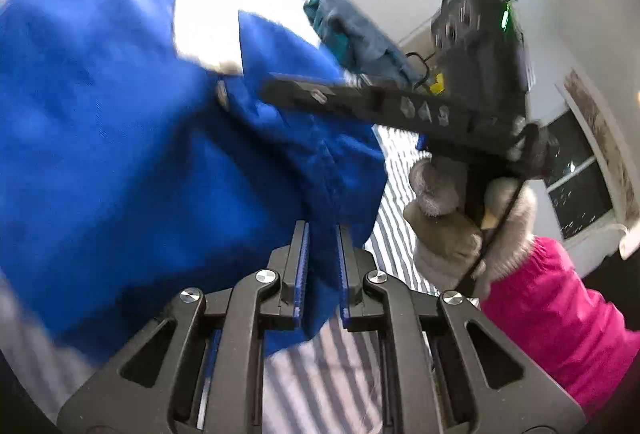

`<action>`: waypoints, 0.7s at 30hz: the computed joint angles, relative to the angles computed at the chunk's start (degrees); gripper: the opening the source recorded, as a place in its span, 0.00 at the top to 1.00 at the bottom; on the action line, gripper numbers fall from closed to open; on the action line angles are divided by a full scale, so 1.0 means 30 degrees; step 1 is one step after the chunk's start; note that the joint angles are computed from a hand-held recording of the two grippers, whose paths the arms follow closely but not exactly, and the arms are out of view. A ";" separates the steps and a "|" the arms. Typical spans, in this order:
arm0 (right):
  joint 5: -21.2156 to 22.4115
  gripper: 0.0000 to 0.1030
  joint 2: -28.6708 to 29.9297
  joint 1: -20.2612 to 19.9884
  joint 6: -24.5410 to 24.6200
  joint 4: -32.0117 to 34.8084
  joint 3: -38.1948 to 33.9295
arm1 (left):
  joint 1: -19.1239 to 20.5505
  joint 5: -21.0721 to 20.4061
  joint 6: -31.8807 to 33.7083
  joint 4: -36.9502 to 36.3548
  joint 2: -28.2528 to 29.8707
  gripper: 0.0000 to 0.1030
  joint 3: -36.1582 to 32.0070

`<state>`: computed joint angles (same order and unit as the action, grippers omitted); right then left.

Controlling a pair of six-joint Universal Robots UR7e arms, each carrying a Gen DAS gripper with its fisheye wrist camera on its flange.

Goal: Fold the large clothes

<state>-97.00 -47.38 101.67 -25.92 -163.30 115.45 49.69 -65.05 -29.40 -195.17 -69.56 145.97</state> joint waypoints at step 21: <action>-0.3936 0.71 0.1678 -0.0300 0.1615 -0.3940 -0.0664 | 0.4536 0.4562 0.2680 0.4863 -0.3987 0.89 -0.0764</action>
